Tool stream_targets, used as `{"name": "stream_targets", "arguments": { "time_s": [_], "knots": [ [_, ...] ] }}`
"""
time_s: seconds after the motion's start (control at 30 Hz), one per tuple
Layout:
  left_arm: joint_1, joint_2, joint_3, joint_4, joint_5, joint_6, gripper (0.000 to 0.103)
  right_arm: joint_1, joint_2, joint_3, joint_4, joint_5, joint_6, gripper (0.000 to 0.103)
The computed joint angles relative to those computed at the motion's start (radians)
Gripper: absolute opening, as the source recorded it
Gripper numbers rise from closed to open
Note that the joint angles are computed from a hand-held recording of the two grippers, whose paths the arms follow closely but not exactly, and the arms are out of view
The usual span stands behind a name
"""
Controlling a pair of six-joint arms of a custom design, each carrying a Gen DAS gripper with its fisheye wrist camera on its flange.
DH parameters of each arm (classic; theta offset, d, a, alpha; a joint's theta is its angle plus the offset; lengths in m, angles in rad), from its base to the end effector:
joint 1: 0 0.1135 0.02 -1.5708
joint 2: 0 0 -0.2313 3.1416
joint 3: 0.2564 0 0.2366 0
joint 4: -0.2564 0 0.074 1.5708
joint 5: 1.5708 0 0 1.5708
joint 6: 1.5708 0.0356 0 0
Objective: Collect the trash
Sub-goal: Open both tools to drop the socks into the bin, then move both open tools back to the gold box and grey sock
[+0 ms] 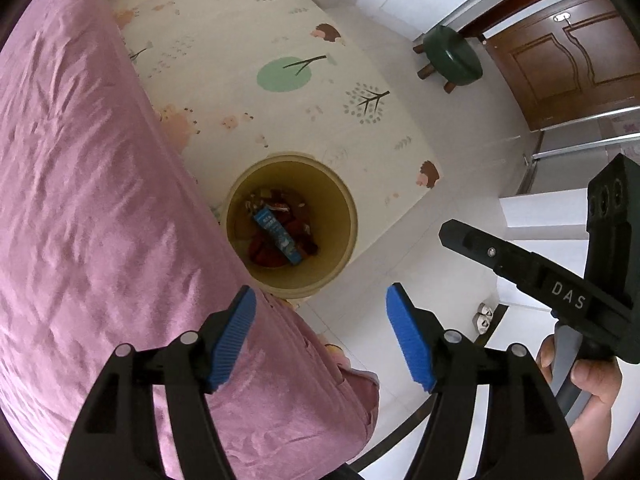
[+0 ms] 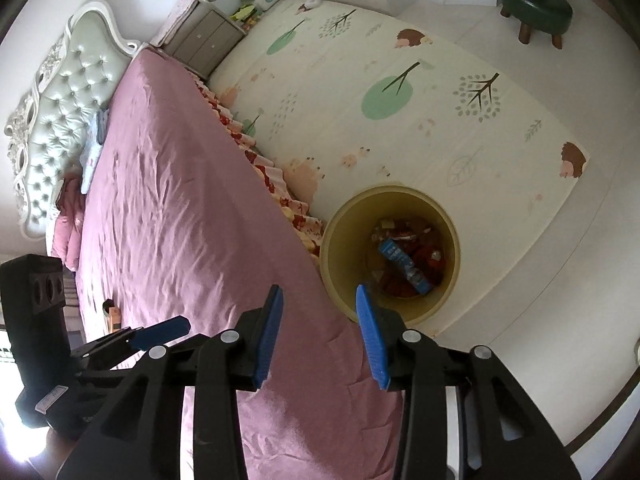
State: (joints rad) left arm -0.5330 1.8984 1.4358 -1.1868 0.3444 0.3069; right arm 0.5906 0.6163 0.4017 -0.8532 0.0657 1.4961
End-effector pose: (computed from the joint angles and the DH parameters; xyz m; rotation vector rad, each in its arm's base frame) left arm 0.2674 -0.1717 0.1769 -1.1980 -2.7329 0.5024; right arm 0.1013 0.0651 0.1611 1.2358 2.4869 0.5706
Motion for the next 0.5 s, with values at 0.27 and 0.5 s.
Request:
{"name": "stream_targets", "arguments": {
  "time_s": [0.27, 0.5],
  "knots": [
    [0.103, -0.049, -0.028, -0.014, -0.006, 0.054, 0.068, 0.072, 0.179, 0.073, 0.115, 0.009, 0.003, 0.038],
    [0.306, -0.100, -0.052, -0.042, -0.009, 0.165, 0.068, 0.164, 0.431, 0.244, 0.200, 0.028, -0.012, 0.038]
  ]
}}
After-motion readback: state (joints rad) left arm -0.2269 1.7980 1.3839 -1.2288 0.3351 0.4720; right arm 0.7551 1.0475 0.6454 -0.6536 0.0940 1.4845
